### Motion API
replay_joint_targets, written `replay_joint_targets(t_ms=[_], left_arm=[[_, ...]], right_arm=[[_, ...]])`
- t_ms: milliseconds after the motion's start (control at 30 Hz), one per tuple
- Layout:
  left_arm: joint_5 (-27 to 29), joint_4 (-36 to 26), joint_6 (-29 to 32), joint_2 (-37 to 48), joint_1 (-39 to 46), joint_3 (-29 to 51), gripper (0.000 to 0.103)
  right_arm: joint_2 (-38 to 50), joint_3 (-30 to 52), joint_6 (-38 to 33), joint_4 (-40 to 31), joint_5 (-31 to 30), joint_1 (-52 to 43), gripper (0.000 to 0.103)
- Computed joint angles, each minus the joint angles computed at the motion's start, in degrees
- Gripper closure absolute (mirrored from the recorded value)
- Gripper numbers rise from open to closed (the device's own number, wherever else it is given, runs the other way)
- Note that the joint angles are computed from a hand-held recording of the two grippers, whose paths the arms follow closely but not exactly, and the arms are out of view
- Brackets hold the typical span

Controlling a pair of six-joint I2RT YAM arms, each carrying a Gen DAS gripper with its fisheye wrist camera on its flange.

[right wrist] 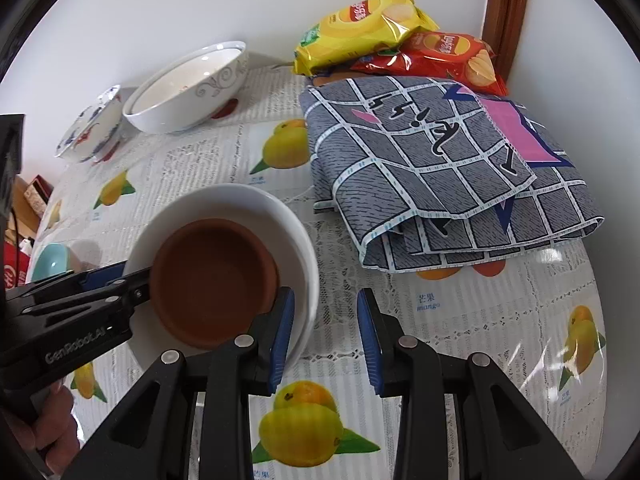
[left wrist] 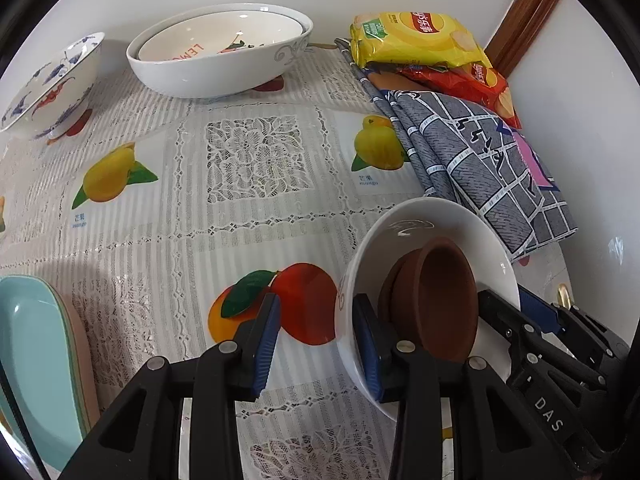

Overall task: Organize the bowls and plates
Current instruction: 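Grasp the white bowl rim with the left gripper while the right gripper grasps the opposite rim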

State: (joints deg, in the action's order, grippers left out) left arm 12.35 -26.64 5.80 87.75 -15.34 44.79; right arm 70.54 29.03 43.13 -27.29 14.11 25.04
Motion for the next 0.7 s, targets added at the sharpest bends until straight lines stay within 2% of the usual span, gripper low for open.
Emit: replay_joint_targets(t_ms=[167, 400, 633, 700], left_arm=[[-2.2, 1.2, 0.4, 0.3, -1.5, -0.2, 0.068], [-1.6, 2.0, 0.3, 2.3, -1.5, 0.2, 0.068], [-2.5, 3.0, -0.4, 3.1, -2.5, 0.3, 0.068], [-2.7, 3.4, -0.1, 2.8, -2.5, -0.1, 0.068]], right_arm=[[1.8, 0.4, -0.2, 0.7, -0.2, -0.9, 0.070], [5.0, 1.6, -1.0, 1.5, 0.5, -1.2, 0.070], [4.7, 0.4, -2.1, 3.9, -0.6, -2.9, 0.070], [4.5, 0.0, -2.5, 4.5, -0.5, -3.0, 0.067]])
